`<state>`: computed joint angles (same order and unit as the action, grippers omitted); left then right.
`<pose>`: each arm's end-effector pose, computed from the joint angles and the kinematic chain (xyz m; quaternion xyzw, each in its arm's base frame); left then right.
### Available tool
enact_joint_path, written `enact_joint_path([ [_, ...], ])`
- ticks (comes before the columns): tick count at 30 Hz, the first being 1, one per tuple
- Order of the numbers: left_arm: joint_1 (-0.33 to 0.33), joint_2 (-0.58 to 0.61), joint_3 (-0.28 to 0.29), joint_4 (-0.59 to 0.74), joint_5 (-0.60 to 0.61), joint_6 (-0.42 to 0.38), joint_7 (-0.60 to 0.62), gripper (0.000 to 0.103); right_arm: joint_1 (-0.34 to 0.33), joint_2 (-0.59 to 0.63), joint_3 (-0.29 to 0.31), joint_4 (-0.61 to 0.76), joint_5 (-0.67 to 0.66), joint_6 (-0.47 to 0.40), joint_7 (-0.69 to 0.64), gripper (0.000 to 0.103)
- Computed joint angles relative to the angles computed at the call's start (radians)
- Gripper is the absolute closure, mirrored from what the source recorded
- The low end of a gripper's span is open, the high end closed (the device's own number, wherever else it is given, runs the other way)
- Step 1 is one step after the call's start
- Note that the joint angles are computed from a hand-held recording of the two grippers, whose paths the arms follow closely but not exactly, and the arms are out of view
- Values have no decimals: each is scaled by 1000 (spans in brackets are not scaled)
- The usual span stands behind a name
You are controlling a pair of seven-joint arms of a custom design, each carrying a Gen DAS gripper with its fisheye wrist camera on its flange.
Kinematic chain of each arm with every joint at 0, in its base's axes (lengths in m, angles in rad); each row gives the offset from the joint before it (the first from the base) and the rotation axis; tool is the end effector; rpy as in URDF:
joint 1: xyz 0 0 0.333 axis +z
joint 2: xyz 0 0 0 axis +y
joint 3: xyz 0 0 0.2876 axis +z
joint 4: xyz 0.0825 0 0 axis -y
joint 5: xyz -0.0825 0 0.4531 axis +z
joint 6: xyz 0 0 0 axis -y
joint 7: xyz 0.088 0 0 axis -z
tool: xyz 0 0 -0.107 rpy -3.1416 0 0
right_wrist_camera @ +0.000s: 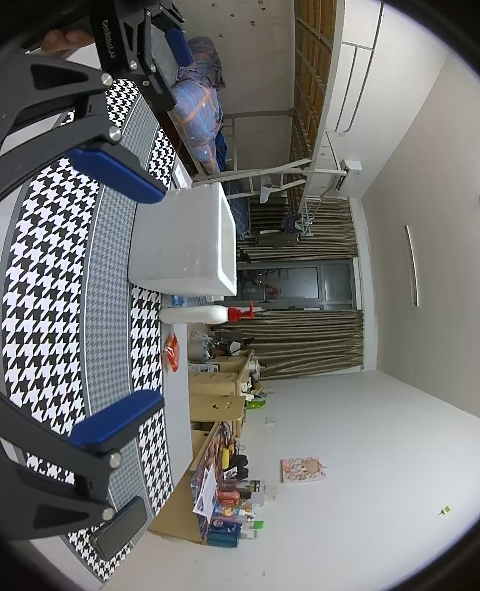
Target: Organize soft objects
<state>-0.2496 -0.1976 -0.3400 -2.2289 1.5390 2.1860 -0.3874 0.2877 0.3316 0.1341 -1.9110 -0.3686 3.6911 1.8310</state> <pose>0.5065 -0.2988 0.4390 -0.6578 0.4277 -0.3238 0.5287 0.6132 0.3167 0.4319 -0.6671 0.3525 -0.2987 0.5844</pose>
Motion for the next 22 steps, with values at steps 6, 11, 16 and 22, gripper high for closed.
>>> enact_joint_path([
  [6,-3,0,-1,-3,3,14,-3,1,9,-9,-7,-14,19,5,-18,1],
  [11,-4,2,0,-3,-7,14,8,1,8,-7,-5,-15,25,4,-21,1],
  [16,-3,5,3,0,-19,17,17,1,-1,-3,1,-10,2,-5,-4,1],
  [22,-3,5,1,0,-19,11,12,1,-5,-2,3,-9,-15,-3,4,1],
])
